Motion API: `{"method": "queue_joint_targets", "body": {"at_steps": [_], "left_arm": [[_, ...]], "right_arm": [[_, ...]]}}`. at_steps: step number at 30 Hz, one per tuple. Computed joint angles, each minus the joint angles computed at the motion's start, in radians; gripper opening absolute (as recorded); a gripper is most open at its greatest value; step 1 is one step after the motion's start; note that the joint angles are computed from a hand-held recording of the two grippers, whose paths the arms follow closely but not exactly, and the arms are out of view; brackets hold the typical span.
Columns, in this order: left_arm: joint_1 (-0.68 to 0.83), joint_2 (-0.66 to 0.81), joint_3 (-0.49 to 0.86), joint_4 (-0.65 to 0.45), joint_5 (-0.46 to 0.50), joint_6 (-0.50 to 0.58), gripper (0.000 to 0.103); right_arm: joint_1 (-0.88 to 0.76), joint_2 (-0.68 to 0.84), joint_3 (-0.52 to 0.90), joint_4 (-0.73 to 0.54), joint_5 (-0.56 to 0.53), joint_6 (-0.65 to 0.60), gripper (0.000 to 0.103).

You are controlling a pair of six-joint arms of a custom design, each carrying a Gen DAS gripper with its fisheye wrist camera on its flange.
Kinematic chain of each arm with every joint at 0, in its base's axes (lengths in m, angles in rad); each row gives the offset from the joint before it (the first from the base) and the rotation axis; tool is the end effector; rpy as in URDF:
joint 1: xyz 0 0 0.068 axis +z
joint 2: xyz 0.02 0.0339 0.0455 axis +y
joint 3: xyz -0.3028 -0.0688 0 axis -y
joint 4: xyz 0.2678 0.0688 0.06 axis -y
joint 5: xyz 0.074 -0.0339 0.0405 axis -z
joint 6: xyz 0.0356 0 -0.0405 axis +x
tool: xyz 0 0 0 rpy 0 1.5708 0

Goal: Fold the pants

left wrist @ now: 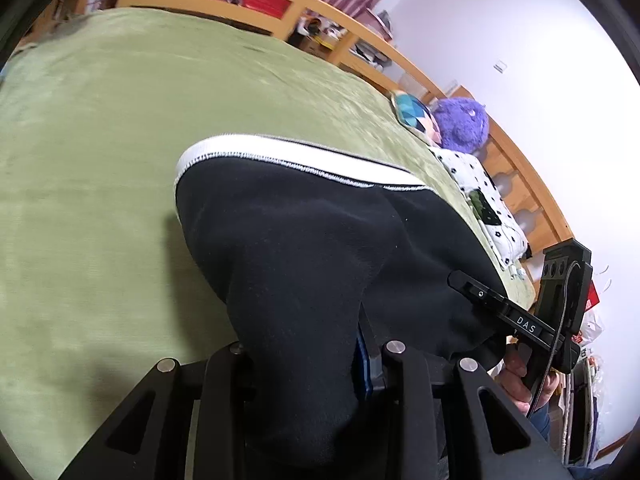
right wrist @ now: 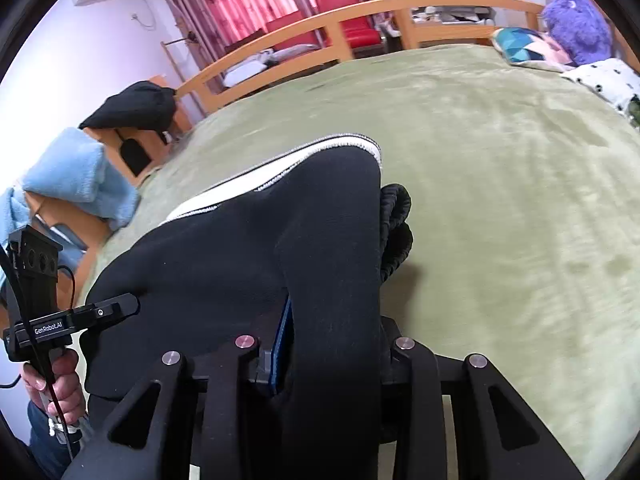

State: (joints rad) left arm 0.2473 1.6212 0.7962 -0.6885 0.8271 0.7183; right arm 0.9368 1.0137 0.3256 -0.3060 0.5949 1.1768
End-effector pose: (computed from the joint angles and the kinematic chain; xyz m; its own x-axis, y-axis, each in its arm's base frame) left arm 0.2650 0.0399 0.1620 -0.8110 0.2548 -0.5267 0.5430 0.6628 -0.5155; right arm 0.1116 0.1181 0.1600 -0.6396 0.4211 -0.6431 0.2719 0.9065 0.3231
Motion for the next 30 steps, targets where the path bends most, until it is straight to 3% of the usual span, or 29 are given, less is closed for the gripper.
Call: {"method": "queue_joint_targets", "body": {"at_steps": [3,9,12,16,19,23,27,29,30], "left_arm": [[0.096,0.062,0.088,-0.099,-0.005,0.113,0.028],[0.211,0.239,0.228,-0.224,-0.058,0.287,0.029],[0.226,0.281,0.196,-0.173,-0.107,0.312,0.038],[0.224,0.213,0.055,0.027,-0.171,0.278,0.069],[0.293,0.214,0.068,-0.013,-0.169,0.336,0.071],[0.397,0.182,0.120,-0.095,-0.139,0.389,0.071],[0.472,0.176,0.177,-0.308,-0.044,0.523,0.071],[0.487,0.175,0.166,-0.406,-0.007,0.617,0.071],[0.488,0.170,0.139,-0.412,-0.004,0.644,0.071]], "right_arm": [[0.033,0.179,0.067,0.128,0.006,0.012,0.029],[0.089,0.459,0.219,0.223,0.011,0.026,0.030],[0.116,0.561,0.277,0.165,0.012,0.055,0.041],[0.116,0.609,0.254,0.151,-0.025,0.089,0.061],[0.141,0.579,0.230,0.112,-0.029,0.125,0.061],[0.246,0.531,0.326,-0.191,0.088,0.263,0.061],[0.321,0.503,0.375,-0.240,0.181,0.289,0.045],[0.334,0.531,0.382,-0.162,0.181,0.224,0.029],[0.331,0.556,0.376,-0.094,0.152,0.181,0.015]]}}
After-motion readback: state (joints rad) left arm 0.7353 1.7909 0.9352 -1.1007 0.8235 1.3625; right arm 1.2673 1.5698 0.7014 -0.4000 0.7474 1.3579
